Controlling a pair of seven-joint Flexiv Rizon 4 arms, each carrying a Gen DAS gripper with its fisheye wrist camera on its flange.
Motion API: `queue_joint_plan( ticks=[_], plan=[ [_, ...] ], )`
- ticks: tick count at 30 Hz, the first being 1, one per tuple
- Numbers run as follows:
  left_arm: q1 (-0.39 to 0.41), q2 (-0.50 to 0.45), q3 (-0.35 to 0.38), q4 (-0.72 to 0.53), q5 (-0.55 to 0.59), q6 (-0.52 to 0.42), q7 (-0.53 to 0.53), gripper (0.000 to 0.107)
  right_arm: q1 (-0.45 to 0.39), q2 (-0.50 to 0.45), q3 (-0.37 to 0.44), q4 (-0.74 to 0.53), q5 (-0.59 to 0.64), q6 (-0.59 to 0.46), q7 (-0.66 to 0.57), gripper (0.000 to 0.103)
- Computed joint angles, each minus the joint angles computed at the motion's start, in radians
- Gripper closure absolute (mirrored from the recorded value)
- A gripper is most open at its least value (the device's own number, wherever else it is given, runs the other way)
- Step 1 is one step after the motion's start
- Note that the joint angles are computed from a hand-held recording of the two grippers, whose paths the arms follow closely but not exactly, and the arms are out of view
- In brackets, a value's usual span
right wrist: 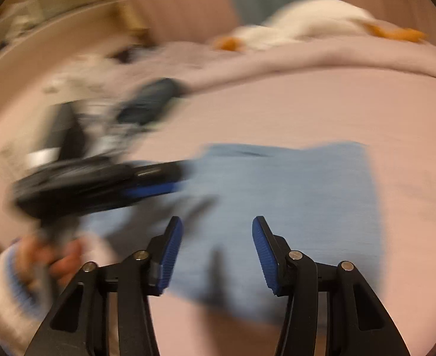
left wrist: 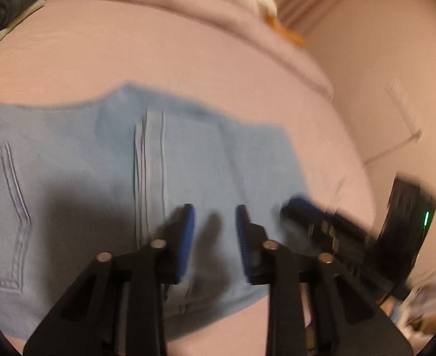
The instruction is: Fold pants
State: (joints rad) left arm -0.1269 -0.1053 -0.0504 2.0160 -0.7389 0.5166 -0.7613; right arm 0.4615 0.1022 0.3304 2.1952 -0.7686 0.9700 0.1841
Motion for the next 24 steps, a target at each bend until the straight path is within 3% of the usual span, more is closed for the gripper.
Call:
queue_joint_plan(
  ticks=[3, 4, 6, 7, 12, 16, 18, 24],
  plan=[
    [-0.003, 0.016, 0.008, 0.038, 0.022, 0.027, 0.021, 0.091, 0.021, 0.009, 0.013, -0.015, 0.115, -0.150, -0.075, 0.069],
    [-0.001, 0.022, 0.012, 0.045, 0.028, 0.034, 0.028, 0.098, 0.027, 0.003, 0.012, -0.017, 0.165, -0.167, -0.110, 0.079],
    [0.007, 0.022, 0.018, 0.046, 0.030, 0.020, 0.019, 0.099, 0.031, -0.003, 0.005, -0.024, 0.216, -0.188, -0.151, 0.094],
    [0.012, 0.025, 0.022, 0.048, 0.030, 0.014, 0.024, 0.099, 0.031, -0.004, 0.001, -0.035, 0.234, -0.194, -0.164, 0.097],
    [0.002, 0.042, 0.018, 0.070, 0.050, 0.066, 0.029, 0.098, 0.025, -0.041, -0.016, -0.118, 0.186, -0.272, -0.192, 0.096],
    [-0.004, 0.059, 0.019, 0.070, 0.074, 0.077, 0.026, 0.098, 0.010, -0.087, -0.045, -0.124, 0.250, -0.291, -0.255, 0.096],
    [-0.005, 0.060, 0.020, 0.070, 0.078, 0.083, 0.028, 0.098, 0.001, -0.084, -0.051, -0.103, 0.240, -0.245, -0.245, 0.096],
    [-0.005, 0.062, 0.023, 0.079, 0.075, 0.097, 0.050, 0.098, 0.024, -0.014, -0.011, -0.090, 0.294, -0.289, -0.253, 0.094]
  ],
)
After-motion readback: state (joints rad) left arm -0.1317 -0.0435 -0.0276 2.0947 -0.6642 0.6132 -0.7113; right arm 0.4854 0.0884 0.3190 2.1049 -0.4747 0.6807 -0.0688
